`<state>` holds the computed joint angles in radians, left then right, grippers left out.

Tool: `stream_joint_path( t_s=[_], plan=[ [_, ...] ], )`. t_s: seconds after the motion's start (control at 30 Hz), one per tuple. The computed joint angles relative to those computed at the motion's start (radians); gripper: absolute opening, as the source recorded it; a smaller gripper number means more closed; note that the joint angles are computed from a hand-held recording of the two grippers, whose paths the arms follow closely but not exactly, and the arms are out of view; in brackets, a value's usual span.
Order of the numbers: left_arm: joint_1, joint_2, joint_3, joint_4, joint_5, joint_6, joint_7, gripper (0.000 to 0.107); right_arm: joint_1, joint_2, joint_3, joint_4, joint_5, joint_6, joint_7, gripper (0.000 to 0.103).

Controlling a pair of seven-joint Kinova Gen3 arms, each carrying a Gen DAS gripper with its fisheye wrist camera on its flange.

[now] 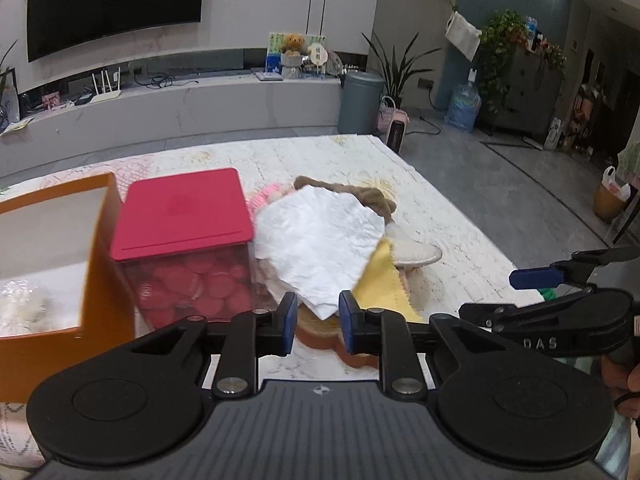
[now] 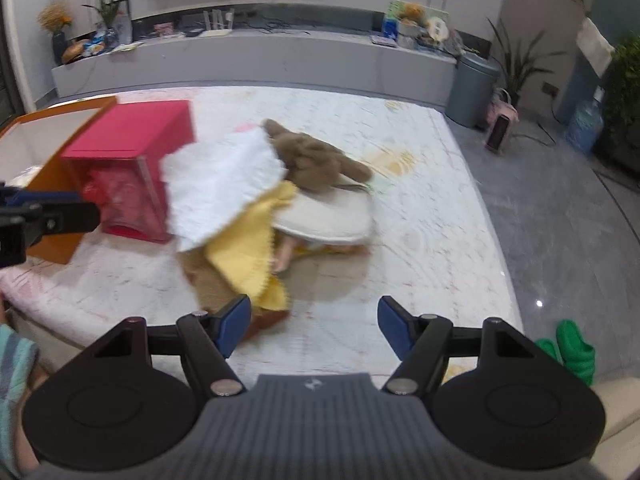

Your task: Organize soft objects

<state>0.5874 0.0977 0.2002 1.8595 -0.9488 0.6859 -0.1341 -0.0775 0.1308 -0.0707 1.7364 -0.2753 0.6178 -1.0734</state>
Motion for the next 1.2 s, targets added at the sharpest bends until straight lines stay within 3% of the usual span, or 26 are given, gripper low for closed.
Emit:
stream_joint_path(
  t_s=[0.07,0.17,0.23,0.37,0.43,0.53,0.6,0.7,0.87,1.0,1.1,1.2],
  plan=[
    [0.033,0.009,-0.026,0.001,-0.011,-0.005,0.009,0.026,0.017,0.007,0.000,-0.010,-0.019,0.017,0.001,0.070],
    [0.138,0.027,-0.130,0.000,-0.039,-0.023,0.018,0.026,0.045,0.038,0.004,-0.038,-0.083,0.038,0.023,0.070],
    [0.131,0.041,-0.138,-0.009,-0.021,-0.046,-0.011,0.026,0.053,0.059,0.004,-0.064,-0.093,0.065,0.011,0.070],
    [0.016,0.060,-0.042,-0.031,0.006,-0.064,-0.083,0.032,0.072,0.098,-0.011,-0.105,-0.126,0.116,0.031,0.070],
    [-0.073,0.071,0.039,-0.049,0.033,-0.073,-0.164,0.049,0.082,0.114,-0.020,-0.118,-0.149,0.129,0.044,0.070],
    [-0.189,0.113,0.164,-0.089,0.053,-0.052,-0.286,0.052,0.082,0.138,-0.022,-0.141,-0.159,0.146,0.032,0.068],
    [-0.196,0.140,0.172,-0.124,0.079,-0.022,-0.366,0.052,0.063,0.151,-0.012,-0.152,-0.134,0.142,-0.020,0.062],
    [-0.106,0.180,0.059,-0.169,0.126,-0.001,-0.458,0.053,0.034,0.167,-0.002,-0.163,-0.084,0.127,-0.104,0.060],
    [0.120,0.245,-0.162,-0.208,0.084,0.064,-0.515,0.053,0.040,0.165,-0.023,-0.148,-0.063,0.093,-0.106,0.060],
    [0.253,0.289,-0.323,-0.245,0.125,0.081,-0.594,0.053,0.049,0.167,-0.028,-0.141,-0.072,0.079,-0.108,0.060],
    [0.295,0.318,-0.373,-0.263,0.121,0.092,-0.625,0.052,0.048,0.169,-0.032,-0.143,-0.066,0.077,-0.107,0.060],
    [0.300,0.334,-0.382,-0.266,0.103,0.093,-0.629,0.039,0.064,0.166,-0.045,-0.135,-0.089,0.072,-0.076,0.060]
  ],
)
